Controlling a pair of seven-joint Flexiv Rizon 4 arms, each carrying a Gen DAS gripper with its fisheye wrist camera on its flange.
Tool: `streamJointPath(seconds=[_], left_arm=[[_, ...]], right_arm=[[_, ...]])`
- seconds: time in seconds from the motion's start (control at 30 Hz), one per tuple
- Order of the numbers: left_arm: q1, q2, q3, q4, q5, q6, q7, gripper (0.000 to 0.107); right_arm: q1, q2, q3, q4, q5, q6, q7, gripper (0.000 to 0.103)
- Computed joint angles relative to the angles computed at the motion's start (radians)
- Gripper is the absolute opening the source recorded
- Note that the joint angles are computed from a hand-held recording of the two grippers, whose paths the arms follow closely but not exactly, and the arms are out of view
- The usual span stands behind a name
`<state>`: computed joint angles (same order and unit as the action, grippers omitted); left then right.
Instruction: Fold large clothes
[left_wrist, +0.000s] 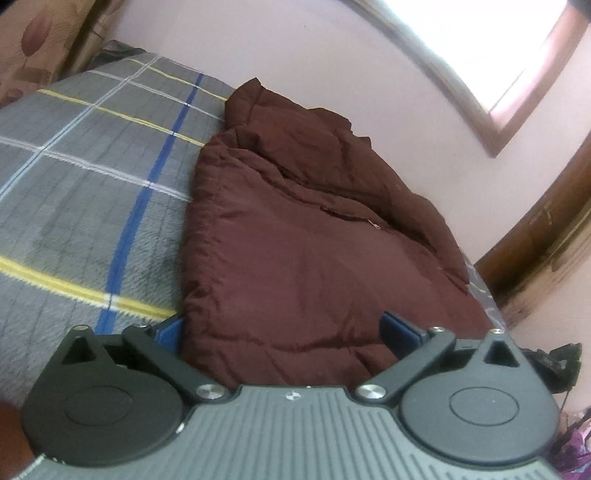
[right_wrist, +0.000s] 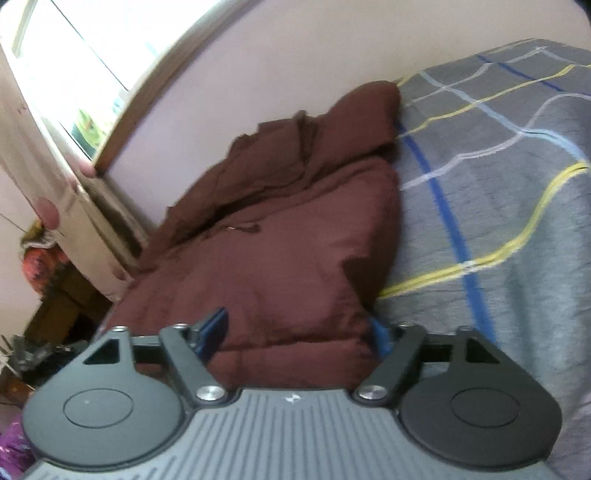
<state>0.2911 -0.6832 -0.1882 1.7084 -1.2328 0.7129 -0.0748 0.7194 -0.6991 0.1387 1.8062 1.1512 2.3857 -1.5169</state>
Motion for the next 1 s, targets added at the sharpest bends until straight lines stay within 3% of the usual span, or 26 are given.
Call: streamJointPath(seconds=[0.03,0.07,0.1,0.13,0.2,0.27,0.33,0.4,0.53,0.77,1.0], left_arm=[[-0.002,-0.004,-0.003,-0.004,-0.007,0.003,-0.009,0.098],[-0.009,-0.005,-0.008,-0.003,-0.025,0.021,-0.013,0.085],[-0.02,-0.003,-0.009,0.001,-0.043,0.053,-0.017,0.056],[-0.034,-0.005,-0.005,-0.001,-0.046,0.087,-0.031,0.041],[-0.034,-0.009,-0.014,0.001,-0.073,0.105,-0.072,0.03],[-0.033,0.002,-0.025,0.022,-0.123,0.123,-0.065,0.028],[-0.04,0.025,-0.038,0.054,-0.212,0.151,0.006,0.026],[-0.038,0.037,-0.037,0.071,-0.287,0.122,0.035,0.026],[-0.058,0.055,0.001,0.076,-0.298,0.094,0.02,0.024],[-0.083,0.128,0.055,0.15,-0.275,0.088,0.048,0.023],[-0.057,0.24,0.105,0.269,-0.297,-0.021,0.062,0.023]], right_arm=[[0.012,0.002,-0.02,-0.026,0.038,-0.025,-0.06,0.08],[0.021,0.003,-0.038,-0.053,0.086,-0.047,-0.134,0.08],[0.02,-0.003,-0.04,-0.073,0.108,-0.048,-0.175,0.077],[0.013,-0.005,-0.036,-0.088,0.126,-0.049,-0.208,0.073],[0.001,-0.001,-0.041,-0.122,0.201,-0.065,-0.298,0.044],[-0.044,-0.01,0.021,-0.082,0.1,-0.037,-0.146,0.037],[-0.056,-0.02,0.046,-0.053,0.027,-0.004,-0.037,0.036],[-0.063,-0.039,0.067,-0.014,-0.068,0.057,0.115,0.034],[-0.06,-0.059,0.065,0.036,-0.177,0.128,0.303,0.033],[-0.011,-0.073,0.053,0.087,-0.233,0.231,0.458,0.033],[0.057,-0.067,0.087,0.101,-0.187,0.329,0.515,0.033]])
